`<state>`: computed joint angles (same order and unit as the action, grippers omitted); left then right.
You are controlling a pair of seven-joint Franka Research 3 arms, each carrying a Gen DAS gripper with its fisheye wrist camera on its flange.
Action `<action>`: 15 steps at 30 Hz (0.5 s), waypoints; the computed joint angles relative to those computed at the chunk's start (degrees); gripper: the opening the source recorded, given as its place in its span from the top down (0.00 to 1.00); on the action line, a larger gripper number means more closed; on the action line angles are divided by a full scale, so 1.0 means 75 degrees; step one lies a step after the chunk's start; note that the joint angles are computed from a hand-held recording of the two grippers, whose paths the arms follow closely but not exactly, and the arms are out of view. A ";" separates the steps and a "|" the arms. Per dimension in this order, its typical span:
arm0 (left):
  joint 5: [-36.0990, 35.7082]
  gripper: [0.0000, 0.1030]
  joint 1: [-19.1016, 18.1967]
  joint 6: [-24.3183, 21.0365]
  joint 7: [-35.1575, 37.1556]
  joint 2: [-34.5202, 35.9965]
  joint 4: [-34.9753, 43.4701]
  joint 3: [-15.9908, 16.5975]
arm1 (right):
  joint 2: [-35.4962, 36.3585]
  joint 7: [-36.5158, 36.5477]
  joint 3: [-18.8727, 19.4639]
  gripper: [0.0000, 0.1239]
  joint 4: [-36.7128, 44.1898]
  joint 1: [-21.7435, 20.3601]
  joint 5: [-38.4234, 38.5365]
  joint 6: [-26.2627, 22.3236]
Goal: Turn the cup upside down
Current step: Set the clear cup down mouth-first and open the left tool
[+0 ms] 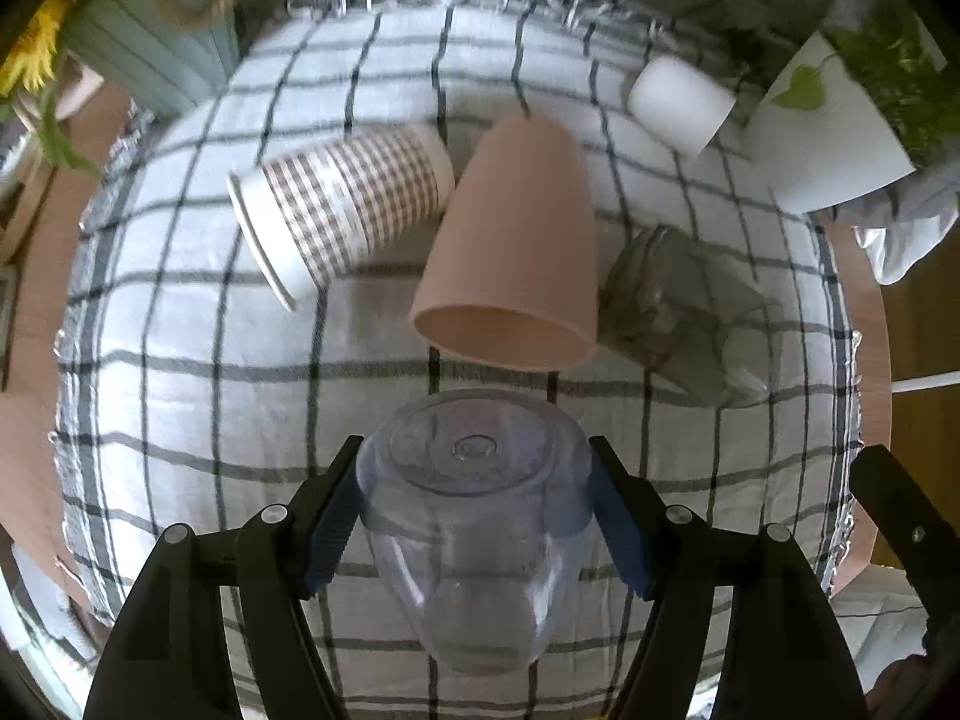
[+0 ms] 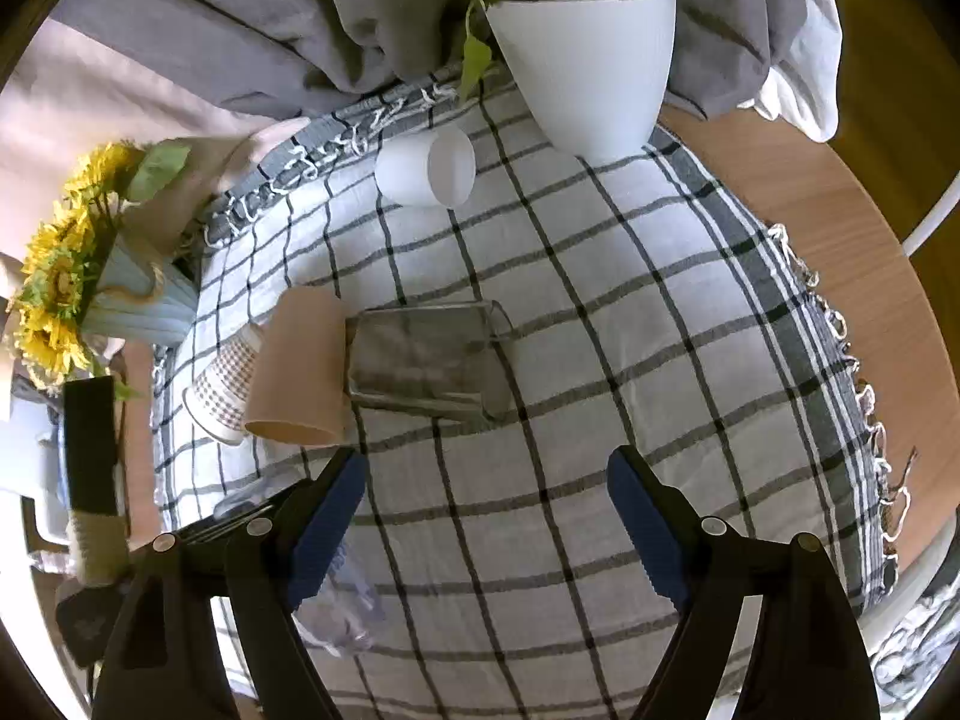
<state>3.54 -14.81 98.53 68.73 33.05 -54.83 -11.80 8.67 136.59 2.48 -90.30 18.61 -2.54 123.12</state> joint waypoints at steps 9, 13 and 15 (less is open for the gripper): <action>0.0108 0.31 0.0185 0.1641 0.0239 -0.1142 -0.1775 -0.0052 | -0.0177 -0.0045 0.0054 0.33 -0.0168 0.0078 -0.0218 0.0073; 0.0054 0.31 0.0250 0.2355 0.0323 -0.1576 -0.2518 -0.0111 | -0.0247 -0.0008 0.0078 0.33 -0.0260 0.0108 -0.0330 0.0049; 0.0119 0.31 0.0245 0.2785 0.0417 -0.1835 -0.2970 -0.0131 | -0.0291 -0.0010 0.0092 0.33 -0.0312 0.0118 -0.0398 0.0057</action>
